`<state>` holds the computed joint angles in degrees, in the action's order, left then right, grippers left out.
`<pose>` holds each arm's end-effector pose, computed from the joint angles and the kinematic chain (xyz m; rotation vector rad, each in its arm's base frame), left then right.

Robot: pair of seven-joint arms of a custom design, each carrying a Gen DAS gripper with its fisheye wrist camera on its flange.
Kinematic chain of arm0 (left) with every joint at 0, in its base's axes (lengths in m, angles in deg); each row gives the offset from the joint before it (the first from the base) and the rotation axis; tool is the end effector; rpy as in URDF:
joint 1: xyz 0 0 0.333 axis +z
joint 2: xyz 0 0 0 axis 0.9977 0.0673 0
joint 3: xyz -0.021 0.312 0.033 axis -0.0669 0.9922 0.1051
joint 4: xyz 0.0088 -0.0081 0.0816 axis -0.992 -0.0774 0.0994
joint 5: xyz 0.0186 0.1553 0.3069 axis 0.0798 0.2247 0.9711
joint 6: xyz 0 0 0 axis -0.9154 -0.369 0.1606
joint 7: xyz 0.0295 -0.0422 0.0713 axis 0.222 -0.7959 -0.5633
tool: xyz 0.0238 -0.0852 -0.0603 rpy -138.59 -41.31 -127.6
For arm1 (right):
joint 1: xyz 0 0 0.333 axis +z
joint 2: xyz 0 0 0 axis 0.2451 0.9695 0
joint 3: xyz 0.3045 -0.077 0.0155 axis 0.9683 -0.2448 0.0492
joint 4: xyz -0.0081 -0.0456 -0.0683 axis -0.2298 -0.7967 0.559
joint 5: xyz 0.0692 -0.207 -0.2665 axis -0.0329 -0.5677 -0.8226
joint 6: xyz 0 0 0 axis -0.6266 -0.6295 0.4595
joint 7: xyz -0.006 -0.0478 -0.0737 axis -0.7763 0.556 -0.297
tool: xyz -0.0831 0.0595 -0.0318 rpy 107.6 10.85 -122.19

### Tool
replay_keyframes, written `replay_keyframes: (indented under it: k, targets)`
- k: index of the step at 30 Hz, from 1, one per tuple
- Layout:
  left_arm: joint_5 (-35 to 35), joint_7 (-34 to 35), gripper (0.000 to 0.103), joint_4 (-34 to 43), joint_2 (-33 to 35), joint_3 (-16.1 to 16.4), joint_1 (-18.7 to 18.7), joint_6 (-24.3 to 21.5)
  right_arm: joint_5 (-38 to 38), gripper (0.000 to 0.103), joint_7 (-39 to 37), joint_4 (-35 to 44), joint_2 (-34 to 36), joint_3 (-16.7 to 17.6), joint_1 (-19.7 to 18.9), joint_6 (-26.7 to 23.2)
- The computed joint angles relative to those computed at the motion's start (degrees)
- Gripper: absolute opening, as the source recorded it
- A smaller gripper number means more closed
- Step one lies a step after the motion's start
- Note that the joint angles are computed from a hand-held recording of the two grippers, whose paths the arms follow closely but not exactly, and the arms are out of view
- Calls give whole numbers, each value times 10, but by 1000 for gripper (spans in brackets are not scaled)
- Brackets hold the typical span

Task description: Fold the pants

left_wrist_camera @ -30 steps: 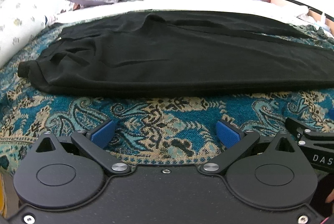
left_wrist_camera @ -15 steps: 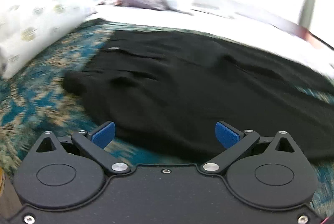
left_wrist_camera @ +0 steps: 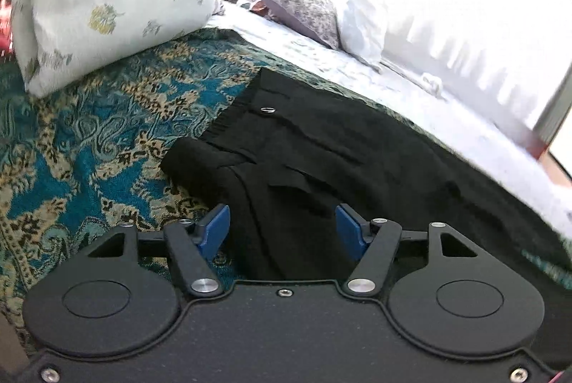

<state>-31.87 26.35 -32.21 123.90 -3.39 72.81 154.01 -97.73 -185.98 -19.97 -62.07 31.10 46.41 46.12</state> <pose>0.6579 -0.1042 0.3120 -1.9786 1.4121 -1.0938 0.5420 0.2887 0.3302 -0.7902 2.2751 -0.9381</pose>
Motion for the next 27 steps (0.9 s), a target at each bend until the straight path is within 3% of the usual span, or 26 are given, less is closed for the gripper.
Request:
replay_keyframes:
  k: [2,8,13,19,21,23,24,26,27]
  targets:
    - [-10,-7,62,6,4,8,-4,-8,8,97,-4,3,4,-1,-2,-5]
    - [-60,-28,63,42,36,91,-70,-43,37,90,3,10,14,-6,3,-39]
    - [-45,-83,65,97,72,87,-48,-83,53,84,35,-2,12,-10,2,-59]
    - [-16,-131,65,141,107,128,-71,-96,-1,80,148,-54,-13,-15,-7,-49]
    - [-4,-157,55,153,118,165,-97,-112,-14,80,173,-62,-17,-13,-16,-48]
    - [16,-201,37,168,140,246,-152,-150,-22,79,191,-66,-17,-11,-28,-43]
    - [28,-215,28,171,147,266,-164,-154,-23,75,197,-66,-15,-11,-34,-41]
    - [21,-195,14,170,144,247,-153,-139,-3,67,182,-56,-6,-8,-46,-46]
    - [26,-202,12,171,145,249,-154,-140,11,62,166,-48,-2,-8,-49,-54]
